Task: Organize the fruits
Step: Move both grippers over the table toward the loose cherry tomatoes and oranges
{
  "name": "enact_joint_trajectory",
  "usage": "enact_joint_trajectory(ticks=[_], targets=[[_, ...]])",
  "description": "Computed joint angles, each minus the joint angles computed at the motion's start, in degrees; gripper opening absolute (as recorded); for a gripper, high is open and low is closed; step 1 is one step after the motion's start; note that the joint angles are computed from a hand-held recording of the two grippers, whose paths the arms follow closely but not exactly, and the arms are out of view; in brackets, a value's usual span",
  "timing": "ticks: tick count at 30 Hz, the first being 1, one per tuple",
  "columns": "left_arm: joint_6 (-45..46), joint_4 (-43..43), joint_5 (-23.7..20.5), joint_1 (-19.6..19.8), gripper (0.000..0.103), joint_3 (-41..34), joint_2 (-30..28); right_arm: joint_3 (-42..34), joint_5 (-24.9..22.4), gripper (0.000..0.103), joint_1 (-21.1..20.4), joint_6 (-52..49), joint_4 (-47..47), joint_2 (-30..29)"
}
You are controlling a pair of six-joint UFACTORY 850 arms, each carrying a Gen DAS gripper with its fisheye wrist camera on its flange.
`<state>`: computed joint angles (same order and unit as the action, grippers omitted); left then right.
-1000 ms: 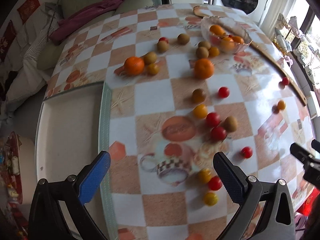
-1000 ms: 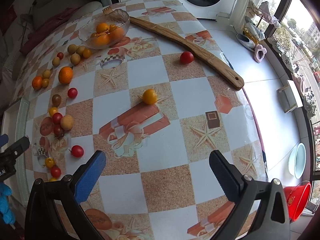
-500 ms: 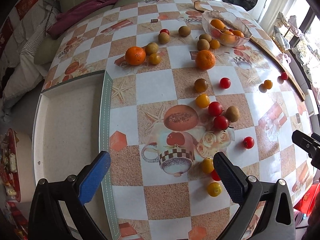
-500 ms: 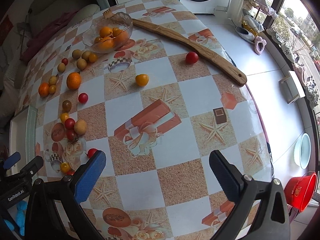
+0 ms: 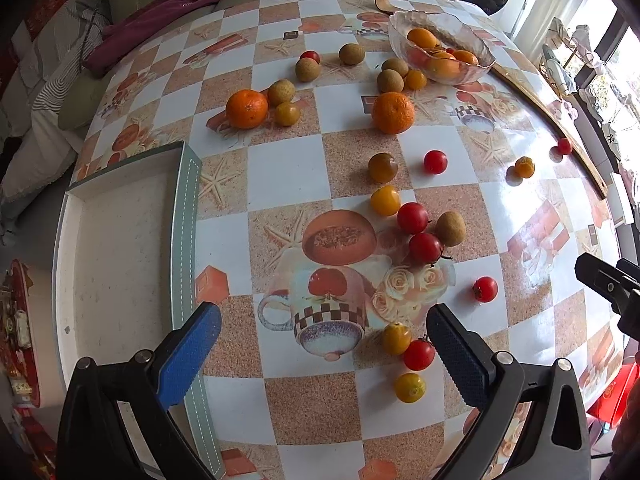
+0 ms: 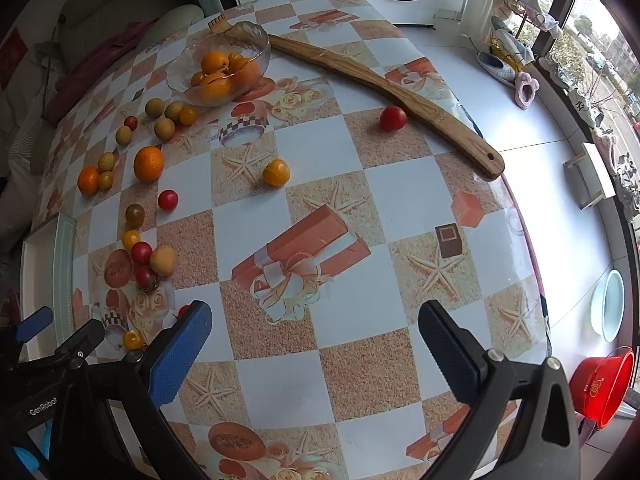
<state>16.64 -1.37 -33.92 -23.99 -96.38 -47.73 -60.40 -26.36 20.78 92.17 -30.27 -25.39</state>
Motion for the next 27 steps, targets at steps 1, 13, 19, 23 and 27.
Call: enact_joint_trajectory(ticks=[1,13,19,23,27], targets=[[-0.1,0.0,-0.1,-0.1,0.103,-0.2,-0.1,0.0,0.0,0.103,0.0,0.1,0.0,0.0],[-0.9,0.2,-1.1,-0.1,0.103,-1.7,-1.6,-0.3,0.7,0.103,-0.6,-1.5,1.6,-0.6],[-1.3,0.5,-1.3,-0.1,0.103,-2.1,-2.0,-0.4,1.1,0.103,-0.7,-1.7,1.9,-0.8],[-1.5,0.5,-1.5,0.0,0.103,-2.5,-2.4,-0.6,1.4,0.103,-0.8,-2.5,2.9,-1.1],[-1.2,0.4,-1.6,0.2,0.103,-2.6,-2.7,-0.8,1.5,0.103,-0.7,-3.3,3.7,-1.3]])
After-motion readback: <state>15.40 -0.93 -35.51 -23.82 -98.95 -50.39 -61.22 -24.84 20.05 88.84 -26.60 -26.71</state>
